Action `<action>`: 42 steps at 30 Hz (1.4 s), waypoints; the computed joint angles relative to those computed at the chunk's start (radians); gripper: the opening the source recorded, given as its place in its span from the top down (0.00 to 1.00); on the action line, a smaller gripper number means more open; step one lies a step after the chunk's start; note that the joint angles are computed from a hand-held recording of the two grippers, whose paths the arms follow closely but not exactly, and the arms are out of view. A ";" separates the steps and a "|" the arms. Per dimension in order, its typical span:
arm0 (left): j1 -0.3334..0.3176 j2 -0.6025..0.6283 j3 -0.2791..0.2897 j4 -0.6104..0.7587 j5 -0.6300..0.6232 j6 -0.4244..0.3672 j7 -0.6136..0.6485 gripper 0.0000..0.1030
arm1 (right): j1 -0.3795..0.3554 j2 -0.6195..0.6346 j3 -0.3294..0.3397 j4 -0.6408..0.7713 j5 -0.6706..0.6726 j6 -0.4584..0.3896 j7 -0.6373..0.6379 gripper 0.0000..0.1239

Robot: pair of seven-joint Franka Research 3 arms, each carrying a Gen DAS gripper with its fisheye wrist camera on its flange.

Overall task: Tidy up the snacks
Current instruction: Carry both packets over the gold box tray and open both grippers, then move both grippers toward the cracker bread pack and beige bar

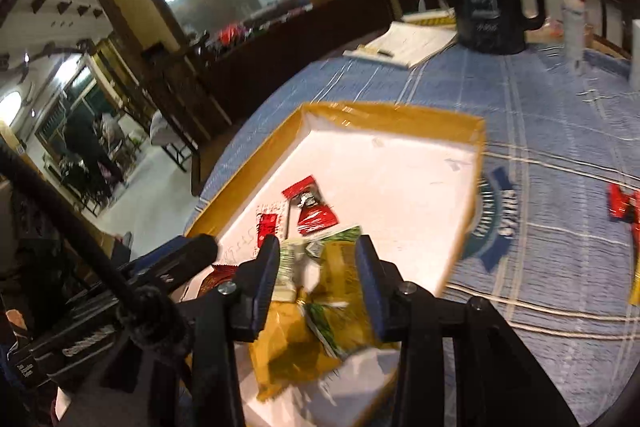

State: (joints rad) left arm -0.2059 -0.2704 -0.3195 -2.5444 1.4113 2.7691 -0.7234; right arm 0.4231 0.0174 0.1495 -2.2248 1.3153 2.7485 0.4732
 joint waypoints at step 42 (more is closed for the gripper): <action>-0.284 0.398 0.051 0.396 -0.135 -0.059 0.245 0.15 | -0.411 0.240 -0.077 0.187 -0.181 -0.084 0.097 0.67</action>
State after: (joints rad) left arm -0.4894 0.1274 -0.2685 -2.1484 1.2767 2.7103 -0.4788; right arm 0.0126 0.2570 0.0723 -2.0379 1.1345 2.6649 0.5702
